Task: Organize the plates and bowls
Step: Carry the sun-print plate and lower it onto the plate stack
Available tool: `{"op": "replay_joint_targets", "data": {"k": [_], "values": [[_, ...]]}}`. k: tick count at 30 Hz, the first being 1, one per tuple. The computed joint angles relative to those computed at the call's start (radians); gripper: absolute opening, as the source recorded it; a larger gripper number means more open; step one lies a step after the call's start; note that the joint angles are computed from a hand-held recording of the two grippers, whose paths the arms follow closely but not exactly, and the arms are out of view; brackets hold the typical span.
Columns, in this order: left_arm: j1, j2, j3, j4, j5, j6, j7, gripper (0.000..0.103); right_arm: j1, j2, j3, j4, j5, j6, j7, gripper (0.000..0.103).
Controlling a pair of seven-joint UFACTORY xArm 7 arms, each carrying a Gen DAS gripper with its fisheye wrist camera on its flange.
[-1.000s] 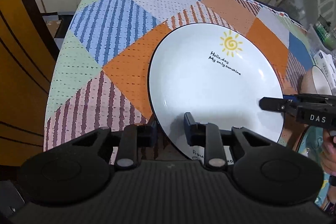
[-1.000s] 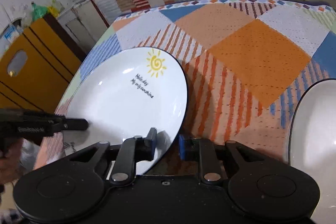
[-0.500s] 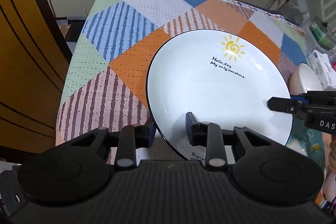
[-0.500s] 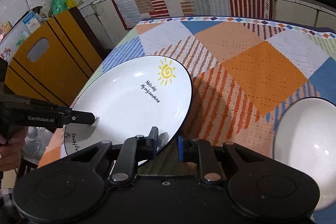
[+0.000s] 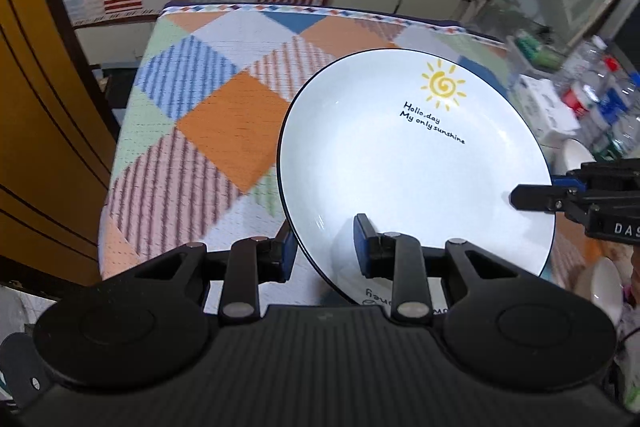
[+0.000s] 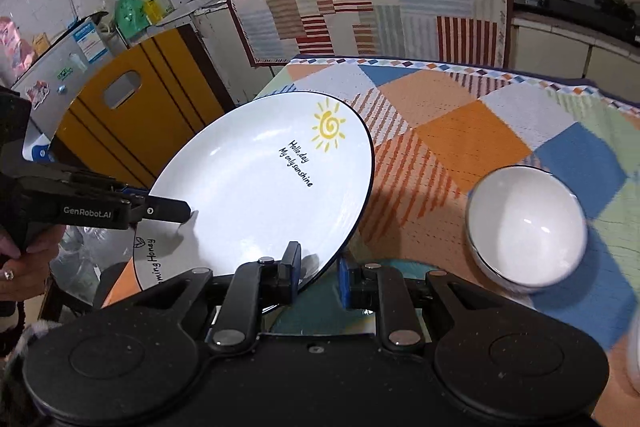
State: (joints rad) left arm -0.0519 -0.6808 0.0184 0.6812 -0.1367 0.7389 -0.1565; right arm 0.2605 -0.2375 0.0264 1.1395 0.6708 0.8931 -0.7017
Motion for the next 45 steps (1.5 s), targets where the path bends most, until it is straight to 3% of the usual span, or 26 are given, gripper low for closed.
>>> {"op": "replay_joint_targets", "data": {"k": [10,19,25,30,40,45], "values": [[-0.094,-0.050,-0.047,-0.005,-0.035,0.024,-0.005,0.028,-0.028,-0.227,-0.069,-0.168,-0.024,0.002,0.025,0.024],[-0.162,-0.026,-0.087,-0.017,-0.060,0.037,-0.036,0.028,-0.057,-0.332,-0.126,-0.267,-0.101,0.045,0.068,0.024],[-0.194,0.003,-0.081,-0.035,-0.083,0.064,-0.022,0.028,-0.075,-0.335,-0.136,-0.309,-0.131,0.090,0.117,0.024],[-0.195,0.041,-0.099,-0.034,-0.069,0.040,-0.031,0.028,-0.083,-0.327,-0.140,-0.352,-0.118,0.050,0.123,0.024],[-0.202,0.162,-0.084,0.010,-0.065,0.007,0.007,0.030,-0.095,-0.226,-0.125,-0.317,-0.117,0.029,0.129,0.024],[-0.188,0.209,-0.082,0.053,-0.063,0.047,0.027,0.030,-0.105,-0.199,-0.106,-0.301,-0.135,0.017,0.142,0.024]]}}
